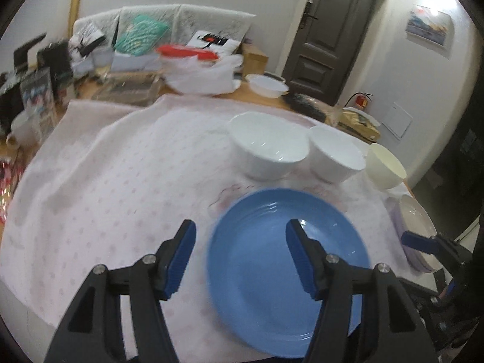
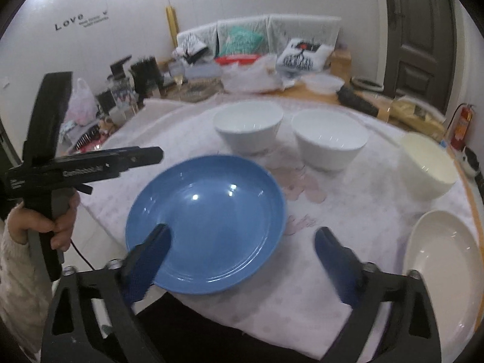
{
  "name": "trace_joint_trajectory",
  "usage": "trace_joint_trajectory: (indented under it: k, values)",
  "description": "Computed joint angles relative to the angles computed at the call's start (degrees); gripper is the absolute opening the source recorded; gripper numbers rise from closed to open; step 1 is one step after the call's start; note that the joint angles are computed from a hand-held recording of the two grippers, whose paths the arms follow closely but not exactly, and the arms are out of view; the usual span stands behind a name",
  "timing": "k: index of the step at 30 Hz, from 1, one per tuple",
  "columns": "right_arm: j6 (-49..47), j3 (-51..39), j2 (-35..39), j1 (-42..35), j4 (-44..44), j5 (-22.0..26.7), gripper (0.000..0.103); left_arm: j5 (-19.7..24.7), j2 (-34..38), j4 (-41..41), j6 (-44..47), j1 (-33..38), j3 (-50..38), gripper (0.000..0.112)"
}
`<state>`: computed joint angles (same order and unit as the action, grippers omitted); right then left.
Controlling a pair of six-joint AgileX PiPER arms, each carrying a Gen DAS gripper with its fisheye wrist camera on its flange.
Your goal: Organize plates and bowls
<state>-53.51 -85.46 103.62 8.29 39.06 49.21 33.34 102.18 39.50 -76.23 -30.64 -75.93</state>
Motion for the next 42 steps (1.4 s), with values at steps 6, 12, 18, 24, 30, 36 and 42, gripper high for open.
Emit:
trace_joint_trajectory:
  k: [6,12,18,24,30,36,42]
  values:
    - [8.9,-3.2,4.1,2.4,-6.7,0.5,0.067,-5.3,0.2,-1.9,-0.5,1.5,4.5,0.045]
    - [15.1,-5.4,6.2,3.6,-11.7,1.5,0.049,-8.9,1.5,-5.4,2.1,2.6,5.8,0.028]
    - [18.2,-6.2,6.9,4.0,-14.2,1.7,0.036,-9.0,1.4,-3.5,0.0,2.7,6.7,0.016]
    - [19.9,-7.9,8.1,3.9,-15.8,3.0,0.025,-9.3,1.4,-3.0,-0.7,3.1,7.2,0.009]
    - [21.3,-8.2,8.5,4.0,-16.9,3.7,0.018,-8.7,1.9,-3.9,0.2,3.1,6.9,0.007]
    - [20.5,-7.2,7.1,3.9,-16.3,3.1,0.018,-7.2,1.4,-3.2,-0.8,2.4,6.4,0.007]
    - [19.9,-6.9,6.0,3.0,-15.5,3.0,0.018,-4.8,0.8,-2.3,-0.8,0.9,4.6,0.007]
